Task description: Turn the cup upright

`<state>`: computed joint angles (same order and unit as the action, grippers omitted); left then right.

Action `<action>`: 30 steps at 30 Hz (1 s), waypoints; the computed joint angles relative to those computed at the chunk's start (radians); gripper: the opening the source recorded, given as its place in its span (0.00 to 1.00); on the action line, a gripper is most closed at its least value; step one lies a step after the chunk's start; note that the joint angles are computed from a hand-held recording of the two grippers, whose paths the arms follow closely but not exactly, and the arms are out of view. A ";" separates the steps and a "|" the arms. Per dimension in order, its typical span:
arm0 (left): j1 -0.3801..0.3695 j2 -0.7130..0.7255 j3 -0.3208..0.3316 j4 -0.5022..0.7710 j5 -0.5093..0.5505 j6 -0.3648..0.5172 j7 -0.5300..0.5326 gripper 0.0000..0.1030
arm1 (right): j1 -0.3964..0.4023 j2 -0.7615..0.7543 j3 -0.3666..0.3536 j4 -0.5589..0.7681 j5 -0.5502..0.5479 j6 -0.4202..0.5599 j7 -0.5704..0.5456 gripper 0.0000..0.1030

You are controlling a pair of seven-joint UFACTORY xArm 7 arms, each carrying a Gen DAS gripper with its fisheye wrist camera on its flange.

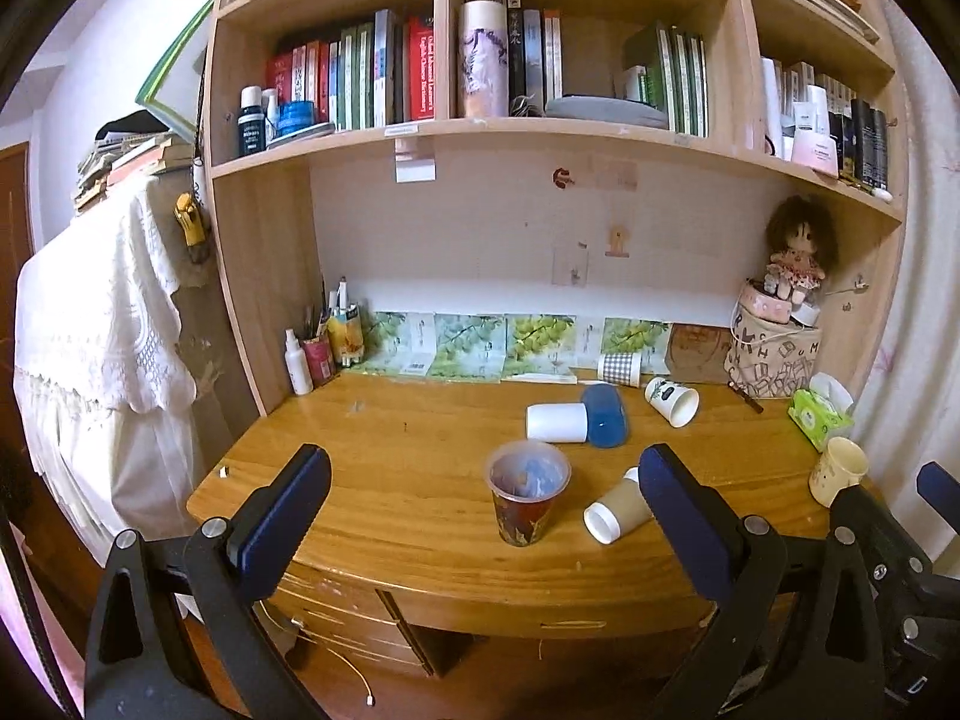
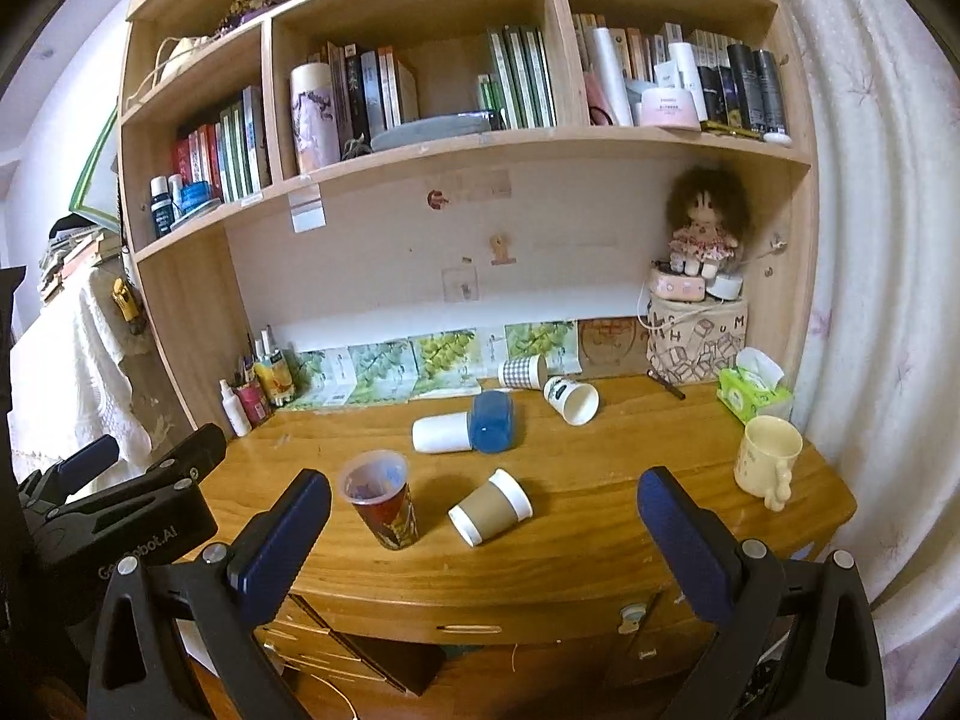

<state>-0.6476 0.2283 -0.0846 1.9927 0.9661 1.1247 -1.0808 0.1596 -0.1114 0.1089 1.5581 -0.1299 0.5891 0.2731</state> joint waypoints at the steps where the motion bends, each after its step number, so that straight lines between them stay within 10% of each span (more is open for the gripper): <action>1: -0.002 0.002 0.000 0.002 0.003 0.001 -0.002 1.00 | 0.001 0.000 -0.002 -0.001 0.007 -0.004 -0.008 0.99; 30: -0.095 0.075 0.042 0.107 0.049 0.052 0.021 1.00 | -0.013 -0.023 -0.021 -0.032 0.103 -0.022 -0.106 0.99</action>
